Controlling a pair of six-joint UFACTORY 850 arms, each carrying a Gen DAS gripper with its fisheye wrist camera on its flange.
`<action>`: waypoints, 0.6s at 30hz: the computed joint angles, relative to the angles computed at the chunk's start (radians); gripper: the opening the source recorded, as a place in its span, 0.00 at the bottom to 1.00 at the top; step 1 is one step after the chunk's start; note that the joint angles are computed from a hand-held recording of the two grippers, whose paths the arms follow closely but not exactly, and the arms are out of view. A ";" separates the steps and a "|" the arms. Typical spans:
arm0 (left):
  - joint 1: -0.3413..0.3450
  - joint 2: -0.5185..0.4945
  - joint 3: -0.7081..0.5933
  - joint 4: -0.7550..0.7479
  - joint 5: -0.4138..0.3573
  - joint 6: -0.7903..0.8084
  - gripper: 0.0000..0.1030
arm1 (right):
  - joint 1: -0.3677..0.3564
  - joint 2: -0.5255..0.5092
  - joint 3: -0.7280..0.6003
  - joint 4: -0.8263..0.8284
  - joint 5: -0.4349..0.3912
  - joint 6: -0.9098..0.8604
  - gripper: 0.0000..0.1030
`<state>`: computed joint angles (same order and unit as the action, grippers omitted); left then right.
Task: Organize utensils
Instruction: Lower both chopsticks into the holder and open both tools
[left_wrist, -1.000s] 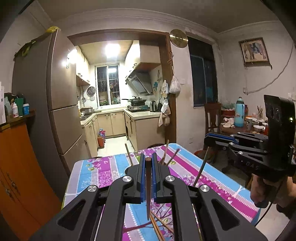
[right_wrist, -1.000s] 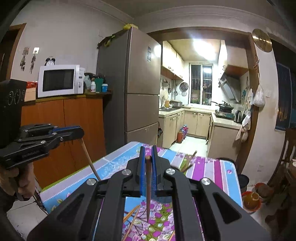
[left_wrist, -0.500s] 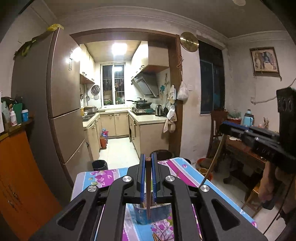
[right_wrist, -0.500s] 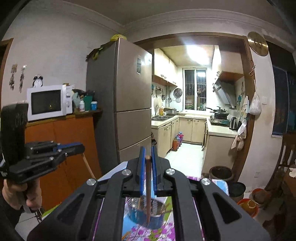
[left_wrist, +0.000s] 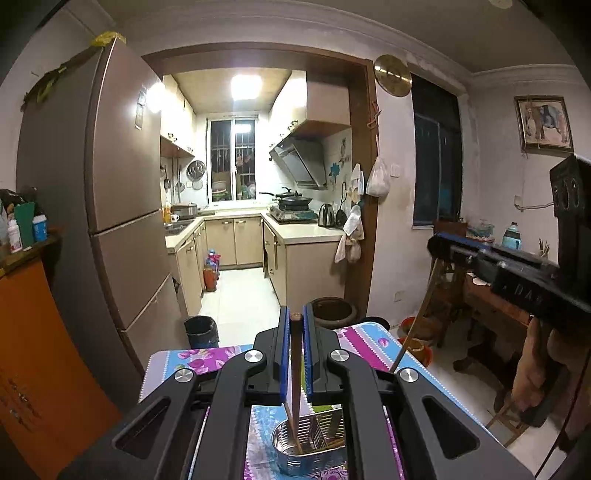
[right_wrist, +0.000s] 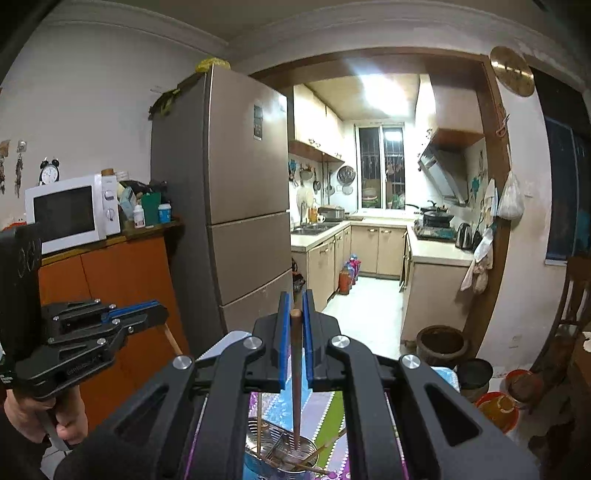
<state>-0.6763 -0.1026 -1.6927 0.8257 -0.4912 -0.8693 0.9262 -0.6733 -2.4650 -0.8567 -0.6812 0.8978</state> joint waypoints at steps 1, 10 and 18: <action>0.006 -0.007 -0.001 -0.006 0.007 0.004 0.08 | -0.004 -0.005 0.001 0.010 0.004 -0.003 0.05; 0.032 -0.057 -0.001 -0.068 0.036 0.057 0.08 | -0.030 -0.032 0.032 0.085 0.034 -0.009 0.05; 0.047 -0.094 -0.013 -0.121 0.032 0.102 0.08 | -0.049 -0.035 0.064 0.147 0.047 -0.024 0.05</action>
<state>-0.6290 -0.1965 -1.7053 0.7047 -0.4594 -0.7668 0.8774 -0.7088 -2.4007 -0.7096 -0.6346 0.8739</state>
